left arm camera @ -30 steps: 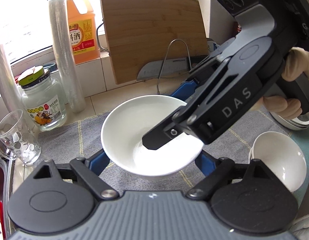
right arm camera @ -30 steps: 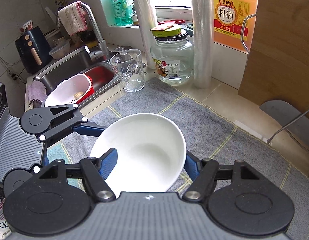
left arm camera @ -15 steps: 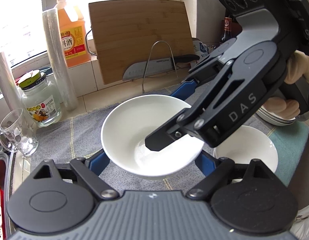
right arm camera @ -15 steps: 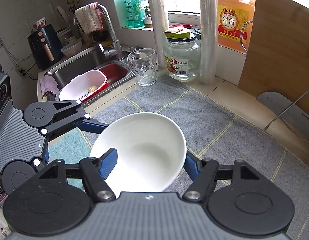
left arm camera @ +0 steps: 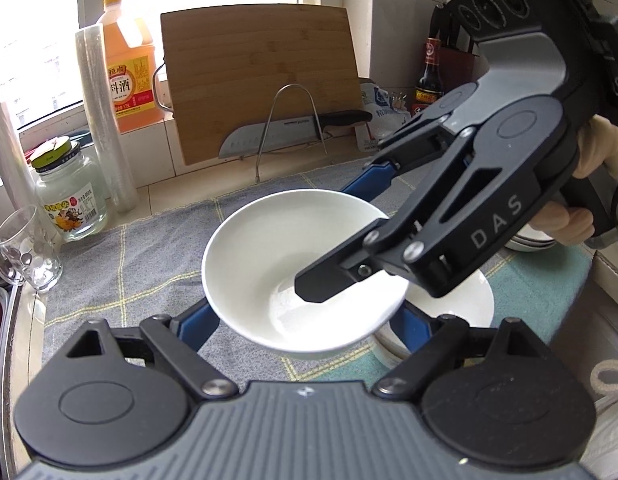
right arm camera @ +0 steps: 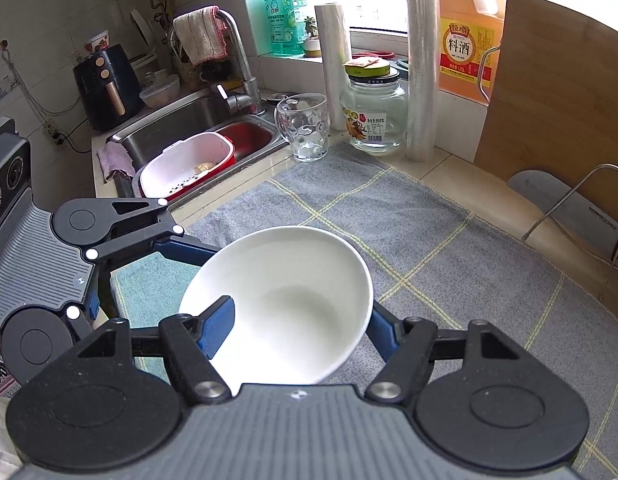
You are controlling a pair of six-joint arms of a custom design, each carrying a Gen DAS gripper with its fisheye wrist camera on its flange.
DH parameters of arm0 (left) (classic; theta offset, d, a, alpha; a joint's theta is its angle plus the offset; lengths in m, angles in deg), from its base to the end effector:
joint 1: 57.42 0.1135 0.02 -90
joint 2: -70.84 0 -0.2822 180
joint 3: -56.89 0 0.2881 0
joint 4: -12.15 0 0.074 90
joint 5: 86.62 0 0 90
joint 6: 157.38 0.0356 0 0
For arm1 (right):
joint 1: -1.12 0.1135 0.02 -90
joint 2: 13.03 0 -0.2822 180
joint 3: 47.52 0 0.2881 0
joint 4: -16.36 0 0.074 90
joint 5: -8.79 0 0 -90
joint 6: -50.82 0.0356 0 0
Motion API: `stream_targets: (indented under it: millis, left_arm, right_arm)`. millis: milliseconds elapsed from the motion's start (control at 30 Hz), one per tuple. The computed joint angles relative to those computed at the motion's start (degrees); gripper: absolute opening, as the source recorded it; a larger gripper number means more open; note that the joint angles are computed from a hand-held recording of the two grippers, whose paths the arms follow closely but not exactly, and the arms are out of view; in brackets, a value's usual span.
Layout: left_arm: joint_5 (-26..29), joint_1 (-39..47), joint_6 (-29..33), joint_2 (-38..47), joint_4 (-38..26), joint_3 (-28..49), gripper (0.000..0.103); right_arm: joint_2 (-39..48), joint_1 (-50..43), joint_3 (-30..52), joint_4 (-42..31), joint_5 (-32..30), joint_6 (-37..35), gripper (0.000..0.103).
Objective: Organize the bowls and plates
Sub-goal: 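Lift the white bowl with the right tool and carry it over the bowl stack, then lower the white bowl onto the bowl stack and open the right tool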
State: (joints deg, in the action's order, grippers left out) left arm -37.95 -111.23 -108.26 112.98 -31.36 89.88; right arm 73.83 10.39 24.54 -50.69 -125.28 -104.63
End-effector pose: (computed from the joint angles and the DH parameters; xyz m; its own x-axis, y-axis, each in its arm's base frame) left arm 0.1113 -0.1122 0.1769 -0.5968 -0.0166 -0.8022 -0.0279 0.9996 0.0000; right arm 0.2893 0.0723 0.2231 -0.2121 -0.6968 -0.6852 -0.9772 0.1430 0.1571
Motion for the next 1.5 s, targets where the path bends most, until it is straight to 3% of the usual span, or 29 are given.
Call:
stream_targets:
  millis: [233, 567, 933, 1500]
  left_arm:
    - [-1.73, -5.44, -4.34, 6.08, -0.64, 3.51, 0.091]
    - [0.71, -5.86, -1.52, 12.05, 6.13, 4.87, 0.091]
    - [5.29, -2.68, 4.95, 17.50, 15.53, 4.58, 0.091]
    - [10.66, 0.09, 6.08, 19.86, 18.76, 4.82, 0.091]
  right_arm:
    - [-1.12, -5.32, -0.65, -4.96, -0.83, -6.37, 0.076]
    - [-0.82, -11.63, -0.90, -7.64, -0.02, -10.94, 0.076]
    - [0.71, -15.23, -1.59, -5.33, 1.96, -10.05, 0.076]
    - [1.50, -16.18, -2.76, -2.85, 3.35, -7.59, 0.076]
